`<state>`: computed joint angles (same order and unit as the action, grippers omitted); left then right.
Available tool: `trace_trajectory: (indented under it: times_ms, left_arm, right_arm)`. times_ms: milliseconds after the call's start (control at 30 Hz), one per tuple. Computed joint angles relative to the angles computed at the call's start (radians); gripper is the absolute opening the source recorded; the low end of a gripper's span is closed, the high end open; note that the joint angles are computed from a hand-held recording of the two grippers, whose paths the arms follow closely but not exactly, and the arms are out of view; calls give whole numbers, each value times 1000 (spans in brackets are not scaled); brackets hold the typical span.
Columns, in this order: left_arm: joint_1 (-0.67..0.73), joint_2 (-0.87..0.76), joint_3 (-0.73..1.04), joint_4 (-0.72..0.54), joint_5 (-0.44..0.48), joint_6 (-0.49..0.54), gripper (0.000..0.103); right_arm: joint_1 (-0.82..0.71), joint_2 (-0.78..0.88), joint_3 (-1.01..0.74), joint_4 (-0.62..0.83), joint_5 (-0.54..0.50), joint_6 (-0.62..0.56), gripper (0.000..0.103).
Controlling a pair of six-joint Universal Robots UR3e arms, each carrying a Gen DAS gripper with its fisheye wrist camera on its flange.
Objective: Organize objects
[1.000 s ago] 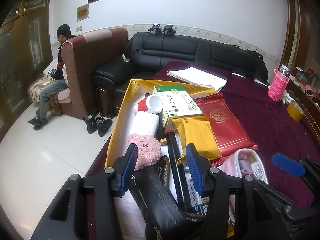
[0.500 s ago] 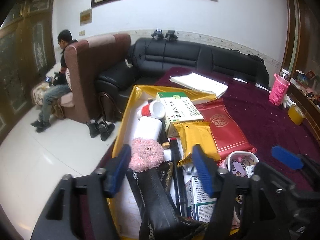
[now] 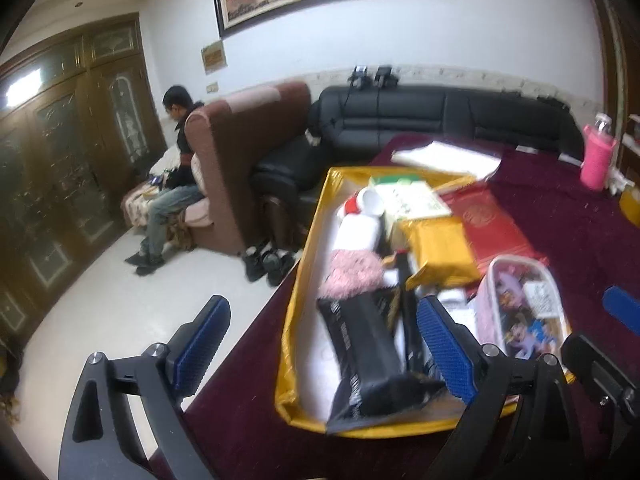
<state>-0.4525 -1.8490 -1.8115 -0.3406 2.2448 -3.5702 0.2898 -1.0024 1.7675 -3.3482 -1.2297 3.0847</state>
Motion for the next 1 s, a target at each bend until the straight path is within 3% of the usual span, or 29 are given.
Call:
trace_trajectory:
  times_ms: [67,133,267,600,1000]
  left_arm:
    - [-9,-7,16,-53,42,-23,92]
    - [-15,-17,-3,-2,60,-5,92]
    - [6,-10,-25,22,13,-13,92]
    - [-28,-26,-28,47,81,12,92]
    - [-36,-19,-49,99,90,40,92]
  right_arm:
    - [4,9,-6,-6,-9,-15,70]
    - [11,12,1,-32,-29,-28,70]
    - [24,15,17,-79,-49,-42,70]
    - [23,23,18,-91,-52,-42,70]
    - [21,20,30,-105,-55,-47,70]
